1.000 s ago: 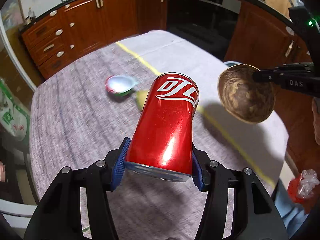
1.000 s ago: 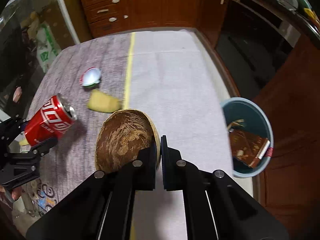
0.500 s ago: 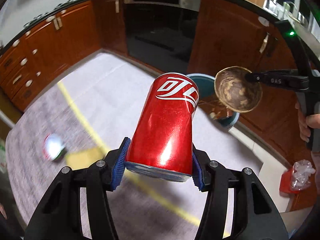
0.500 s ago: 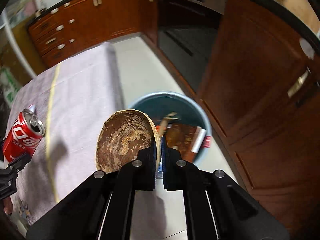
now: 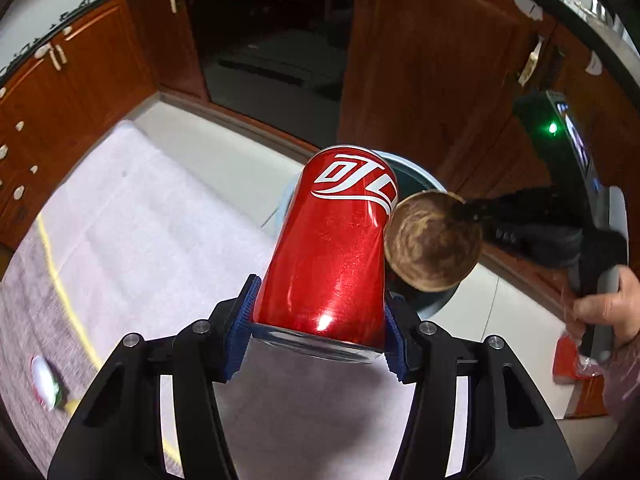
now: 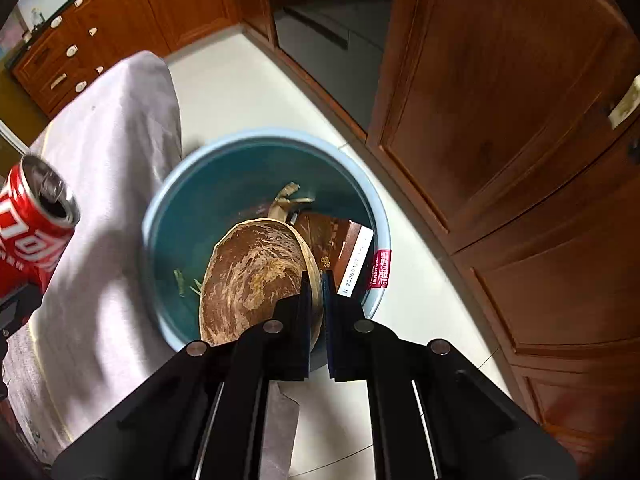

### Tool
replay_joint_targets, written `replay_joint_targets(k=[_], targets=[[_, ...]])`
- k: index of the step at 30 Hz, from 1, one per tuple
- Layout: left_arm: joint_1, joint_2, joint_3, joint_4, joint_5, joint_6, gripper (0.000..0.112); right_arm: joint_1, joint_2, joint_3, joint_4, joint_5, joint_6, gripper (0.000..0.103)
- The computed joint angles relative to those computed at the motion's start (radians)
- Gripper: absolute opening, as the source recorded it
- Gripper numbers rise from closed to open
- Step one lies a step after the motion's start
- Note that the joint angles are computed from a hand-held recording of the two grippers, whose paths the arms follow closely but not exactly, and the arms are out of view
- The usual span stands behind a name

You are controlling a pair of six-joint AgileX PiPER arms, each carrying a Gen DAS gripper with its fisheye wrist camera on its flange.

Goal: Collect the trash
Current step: 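Carry the Coke can and wooden bowl over the teal bin, then open the right tool to drop the bowl while the left tool drops the can, then move both tools back over the cup lid and melon rind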

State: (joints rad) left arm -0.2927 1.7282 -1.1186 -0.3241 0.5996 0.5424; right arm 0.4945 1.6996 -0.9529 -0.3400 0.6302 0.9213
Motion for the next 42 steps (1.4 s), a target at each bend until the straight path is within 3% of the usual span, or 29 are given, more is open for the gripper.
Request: replay_joint_targets(k=[5, 13, 16, 20, 27, 33, 42], targets=[[-0.049, 0.091, -0.079, 0.037, 0.005, -0.040, 0.056, -0.036, 0.039, 0.015, 0.066, -0.060, -0.072, 0.014], [-0.109, 0.157, -0.123, 0.108, 0.002, -0.113, 0.056, -0.052, -0.026, 0.050, -0.005, -0.075, -0.001, 0.069], [-0.129, 0.192, -0.156, 0.136, 0.016, -0.145, 0.056, -0.051, -0.054, 0.060, -0.026, -0.056, 0.020, 0.076], [-0.155, 0.242, -0.218, 0.179, 0.055, -0.205, 0.059, -0.053, -0.085, 0.070, -0.026, -0.037, 0.022, 0.079], [-0.164, 0.220, -0.198, 0.195, 0.030, -0.230, 0.070, -0.044, -0.117, 0.080, -0.037, -0.012, 0.048, 0.079], [-0.128, 0.143, -0.124, 0.165, 0.016, -0.199, 0.075, -0.012, -0.118, 0.057, -0.031, 0.023, 0.066, 0.087], [-0.045, 0.004, -0.013, 0.100, 0.015, -0.122, 0.076, 0.105, -0.124, -0.018, -0.064, 0.156, 0.119, 0.087]])
